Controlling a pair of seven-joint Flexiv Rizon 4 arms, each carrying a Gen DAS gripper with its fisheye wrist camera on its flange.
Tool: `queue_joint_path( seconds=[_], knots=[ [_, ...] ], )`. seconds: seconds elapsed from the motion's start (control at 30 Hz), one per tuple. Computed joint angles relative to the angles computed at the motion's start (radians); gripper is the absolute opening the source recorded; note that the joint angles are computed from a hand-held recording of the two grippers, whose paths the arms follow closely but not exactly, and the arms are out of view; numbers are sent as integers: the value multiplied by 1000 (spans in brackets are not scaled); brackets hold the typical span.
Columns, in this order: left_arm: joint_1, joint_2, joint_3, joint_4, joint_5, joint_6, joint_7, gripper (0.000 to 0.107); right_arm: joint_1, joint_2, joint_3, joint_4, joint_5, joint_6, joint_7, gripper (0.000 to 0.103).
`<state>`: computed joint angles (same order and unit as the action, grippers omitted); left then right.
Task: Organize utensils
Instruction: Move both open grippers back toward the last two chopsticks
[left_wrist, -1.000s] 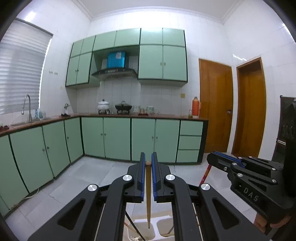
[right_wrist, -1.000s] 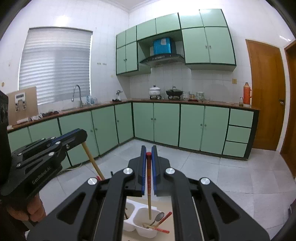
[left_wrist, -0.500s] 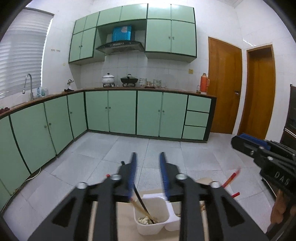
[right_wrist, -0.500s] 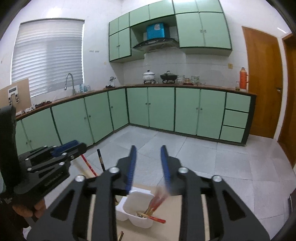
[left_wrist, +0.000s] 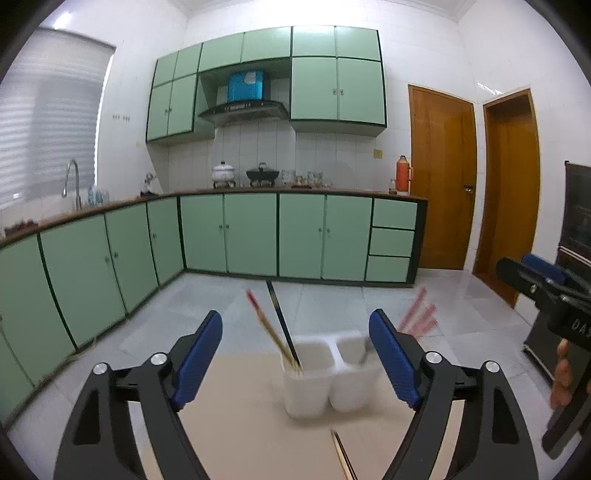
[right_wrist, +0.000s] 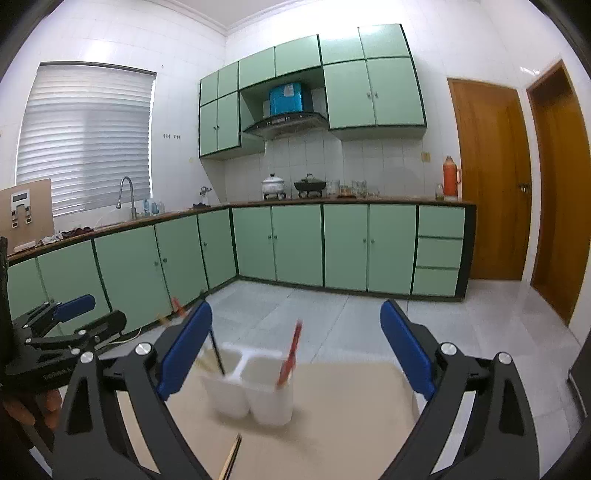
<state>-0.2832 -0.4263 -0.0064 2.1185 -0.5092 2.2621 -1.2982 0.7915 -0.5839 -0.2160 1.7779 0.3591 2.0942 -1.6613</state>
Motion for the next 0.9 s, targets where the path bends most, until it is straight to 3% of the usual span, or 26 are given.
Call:
queue_joint_path(
  seconds=[0.23, 0.43, 0.5, 0.63, 0.77, 0.9],
  knots=[
    [-52, -1, -5, 142, -63, 59, -51, 82, 47, 9, 21, 136, 101, 59, -24, 90],
    [-87, -30, -3, 210, -127, -55, -73, 82, 63, -15, 57, 211, 94, -22, 9, 90],
    [-114, -44, 13, 222, -150, -74, -66, 82, 81, -21, 43, 225, 72, -63, 35, 82],
    [-138, -68, 27, 250, -168, -98, -80, 82, 29, -30, 111, 256, -13, -133, 110, 74],
    [-143, -84, 34, 268, -157, -107, -114, 82, 147, -74, 15, 281, 37, -114, 135, 69],
    [-174, -106, 50, 269, -169, -115, -113, 82, 131, -98, 31, 298, -41, -96, 225, 62]
  ],
)
